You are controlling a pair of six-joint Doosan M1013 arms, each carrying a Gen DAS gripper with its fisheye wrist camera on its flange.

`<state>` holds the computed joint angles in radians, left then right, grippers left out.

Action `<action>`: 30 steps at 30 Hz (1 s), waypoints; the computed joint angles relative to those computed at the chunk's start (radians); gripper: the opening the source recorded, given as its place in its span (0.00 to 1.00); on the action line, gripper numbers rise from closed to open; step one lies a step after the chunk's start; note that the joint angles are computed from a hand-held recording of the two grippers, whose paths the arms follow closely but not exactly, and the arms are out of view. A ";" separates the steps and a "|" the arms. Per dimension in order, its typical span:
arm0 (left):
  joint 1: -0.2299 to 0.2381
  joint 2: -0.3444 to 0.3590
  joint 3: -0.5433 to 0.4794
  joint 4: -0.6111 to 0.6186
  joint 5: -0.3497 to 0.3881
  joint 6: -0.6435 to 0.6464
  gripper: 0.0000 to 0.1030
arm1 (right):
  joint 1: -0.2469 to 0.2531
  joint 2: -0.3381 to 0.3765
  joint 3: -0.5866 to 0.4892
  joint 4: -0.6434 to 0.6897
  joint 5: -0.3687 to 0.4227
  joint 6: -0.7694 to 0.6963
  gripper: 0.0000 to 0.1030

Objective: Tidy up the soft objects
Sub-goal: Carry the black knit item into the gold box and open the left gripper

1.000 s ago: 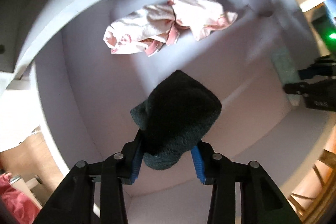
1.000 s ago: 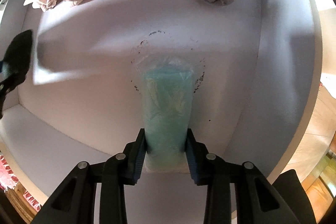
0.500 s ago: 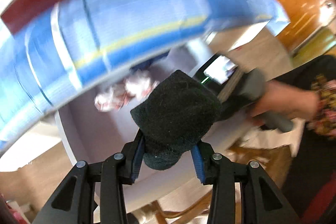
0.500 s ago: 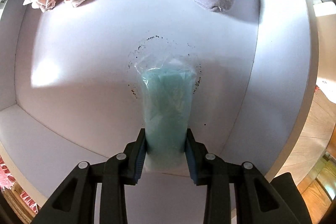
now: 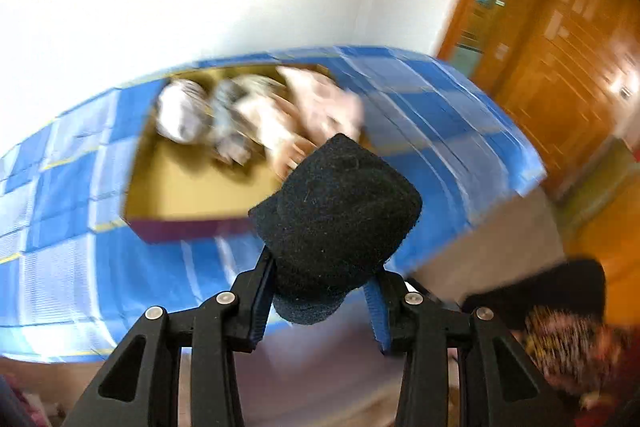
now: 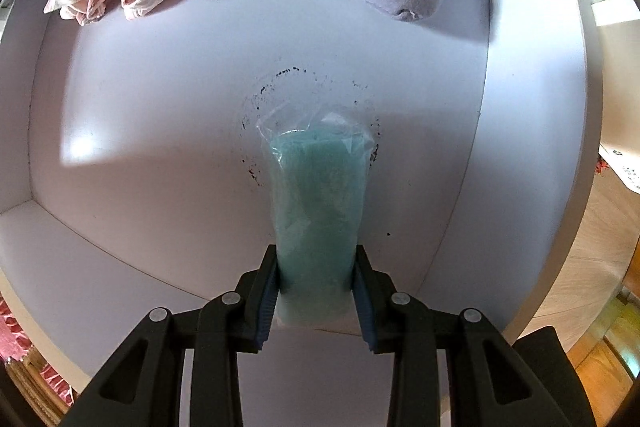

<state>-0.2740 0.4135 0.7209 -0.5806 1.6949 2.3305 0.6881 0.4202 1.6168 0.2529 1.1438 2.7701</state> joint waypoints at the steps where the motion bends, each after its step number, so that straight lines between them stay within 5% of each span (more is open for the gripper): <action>1: -0.012 0.019 -0.034 0.030 -0.021 -0.040 0.41 | 0.004 -0.003 0.006 0.000 -0.010 0.005 0.33; 9: -0.076 0.169 -0.232 0.250 -0.022 -0.269 0.41 | 0.000 -0.048 0.058 0.012 -0.079 0.019 0.33; 18: -0.123 0.246 -0.307 0.408 0.007 -0.318 0.41 | -0.010 -0.082 0.091 0.027 -0.131 0.029 0.33; 30: -0.135 0.205 -0.218 0.497 -0.122 -0.279 0.59 | -0.014 -0.102 0.106 0.037 -0.140 0.023 0.33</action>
<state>-0.4089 0.6188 0.5024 -0.0833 1.5725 2.0516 0.6737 0.3183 1.7228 0.2895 1.0039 2.7929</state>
